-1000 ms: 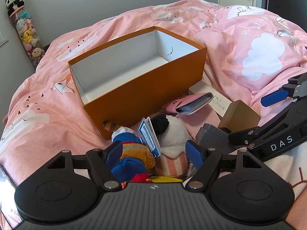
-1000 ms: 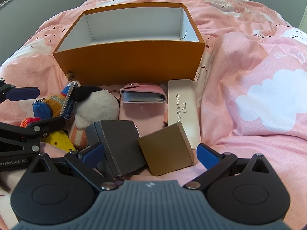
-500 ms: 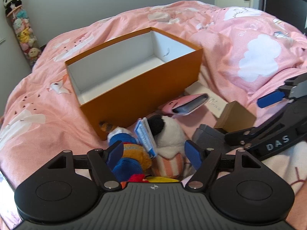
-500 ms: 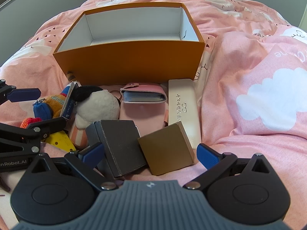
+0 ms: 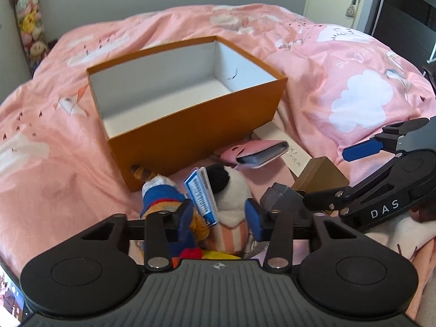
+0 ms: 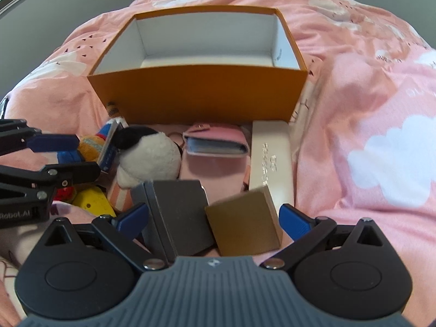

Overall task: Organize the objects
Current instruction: 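Grasp the blue-yellow plush keychain with the left tool while the right grasps the white plush, then carry both plushes into the orange box and open both tools to release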

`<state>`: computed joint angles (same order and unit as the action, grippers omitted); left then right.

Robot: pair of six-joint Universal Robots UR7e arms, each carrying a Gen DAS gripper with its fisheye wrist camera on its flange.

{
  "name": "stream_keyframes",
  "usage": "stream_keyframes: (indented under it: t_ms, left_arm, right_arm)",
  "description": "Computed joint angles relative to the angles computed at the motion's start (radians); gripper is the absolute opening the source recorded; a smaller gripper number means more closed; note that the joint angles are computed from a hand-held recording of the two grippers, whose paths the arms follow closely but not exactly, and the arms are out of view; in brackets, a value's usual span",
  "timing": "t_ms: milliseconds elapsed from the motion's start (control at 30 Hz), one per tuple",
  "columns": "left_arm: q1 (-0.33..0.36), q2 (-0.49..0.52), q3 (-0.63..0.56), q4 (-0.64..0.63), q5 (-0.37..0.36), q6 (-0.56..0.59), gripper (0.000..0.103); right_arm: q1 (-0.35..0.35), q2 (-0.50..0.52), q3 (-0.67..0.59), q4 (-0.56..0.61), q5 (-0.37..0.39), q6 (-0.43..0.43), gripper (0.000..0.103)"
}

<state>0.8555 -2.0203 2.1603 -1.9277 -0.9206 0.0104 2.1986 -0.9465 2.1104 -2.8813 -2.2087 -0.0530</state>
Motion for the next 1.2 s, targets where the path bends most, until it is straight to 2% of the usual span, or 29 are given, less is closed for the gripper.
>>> stream_keyframes:
  t_ms: [67, 267, 400, 467, 600, 733, 1033, 1200]
  left_arm:
    - [0.021, 0.02, -0.035, 0.027, -0.013, -0.02, 0.047]
    - [0.089, 0.113, -0.154, 0.12, 0.004, -0.069, 0.046]
    - [0.154, 0.187, -0.24, 0.225, -0.037, -0.047, 0.046]
    - [0.172, 0.215, -0.26, 0.255, -0.045, -0.032, 0.051]
    - [0.182, 0.255, -0.282, 0.303, -0.068, 0.041, 0.061]
    - [0.179, 0.289, -0.289, 0.324, -0.059, 0.112, 0.069]
    - [0.175, 0.355, -0.309, 0.395, -0.017, 0.171, 0.074]
    - [0.191, 0.382, -0.329, 0.42, -0.005, 0.2, 0.077]
  right_arm:
    - [0.0, 0.005, -0.021, 0.019, 0.014, -0.026, 0.085]
    - [-0.027, 0.03, -0.118, 0.126, 0.151, -0.048, 0.07]
    - [-0.043, 0.068, -0.191, 0.201, 0.24, -0.041, 0.07]
    - [-0.048, 0.097, -0.227, 0.243, 0.265, -0.048, 0.068]
    - [-0.057, 0.148, -0.279, 0.313, 0.258, -0.041, 0.067]
    - [-0.081, 0.163, -0.303, 0.352, 0.278, -0.016, 0.066]
    - [-0.111, 0.194, -0.338, 0.387, 0.331, 0.047, 0.066]
    - [-0.108, 0.23, -0.366, 0.386, 0.323, 0.055, 0.071]
